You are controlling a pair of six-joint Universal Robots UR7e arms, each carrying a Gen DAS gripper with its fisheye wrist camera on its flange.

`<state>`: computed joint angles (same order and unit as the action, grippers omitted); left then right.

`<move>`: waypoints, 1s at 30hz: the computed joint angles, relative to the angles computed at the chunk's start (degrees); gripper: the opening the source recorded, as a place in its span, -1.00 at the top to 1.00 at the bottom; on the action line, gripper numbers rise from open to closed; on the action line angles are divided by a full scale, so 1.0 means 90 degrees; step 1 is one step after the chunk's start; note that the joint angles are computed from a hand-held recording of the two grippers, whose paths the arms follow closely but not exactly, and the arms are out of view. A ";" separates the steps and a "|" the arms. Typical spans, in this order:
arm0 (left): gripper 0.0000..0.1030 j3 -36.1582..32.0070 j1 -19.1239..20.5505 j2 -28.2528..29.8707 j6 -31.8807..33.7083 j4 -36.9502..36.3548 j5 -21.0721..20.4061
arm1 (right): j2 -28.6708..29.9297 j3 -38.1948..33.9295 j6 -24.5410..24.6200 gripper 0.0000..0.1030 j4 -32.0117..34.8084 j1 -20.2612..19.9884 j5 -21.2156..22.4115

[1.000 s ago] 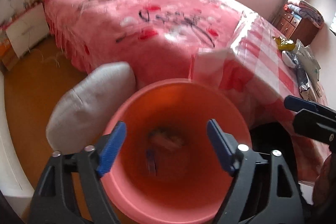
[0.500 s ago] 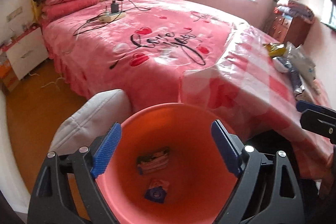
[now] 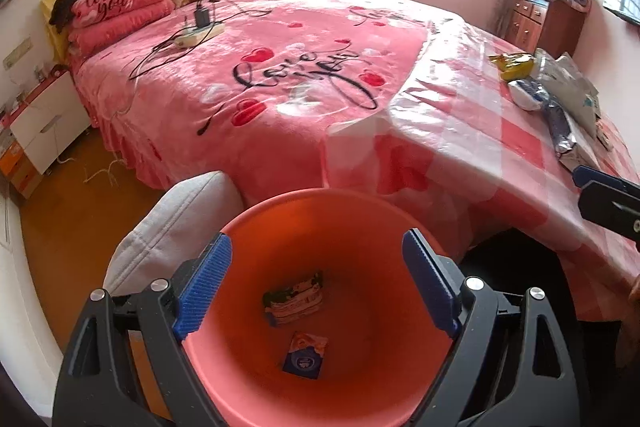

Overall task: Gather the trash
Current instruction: 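Move both open tools back over the trash pile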

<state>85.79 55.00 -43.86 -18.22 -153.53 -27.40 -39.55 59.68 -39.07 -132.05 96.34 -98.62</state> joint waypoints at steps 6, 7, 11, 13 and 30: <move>-0.70 -0.0260 -0.0053 0.0132 0.0276 0.0106 -0.0175 | -0.0077 0.0014 0.0106 -0.83 -0.0122 -0.0077 0.0105; -0.70 -0.0297 -0.0063 0.0156 0.0297 0.0119 -0.0180 | -0.0079 -0.0003 0.0134 -0.83 -0.0105 -0.0089 0.0129; -0.70 -0.0544 -0.0097 0.0241 0.0152 0.0491 -0.0246 | -0.0129 -0.0021 0.0184 -0.83 -0.0132 -0.0174 0.0277; -0.70 -0.0651 -0.0112 0.0283 0.0131 0.0619 -0.0277 | -0.0149 -0.0037 0.0219 -0.83 -0.0132 -0.0223 0.0367; -0.70 -0.2551 -0.0329 0.1248 0.0333 0.1449 -0.0870 | -0.0225 -0.0672 0.0752 -0.85 -0.0068 -0.0744 0.1412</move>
<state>62.83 52.04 -32.63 -15.22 -140.49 -35.23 -41.58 53.63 -32.31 -132.66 89.64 -85.91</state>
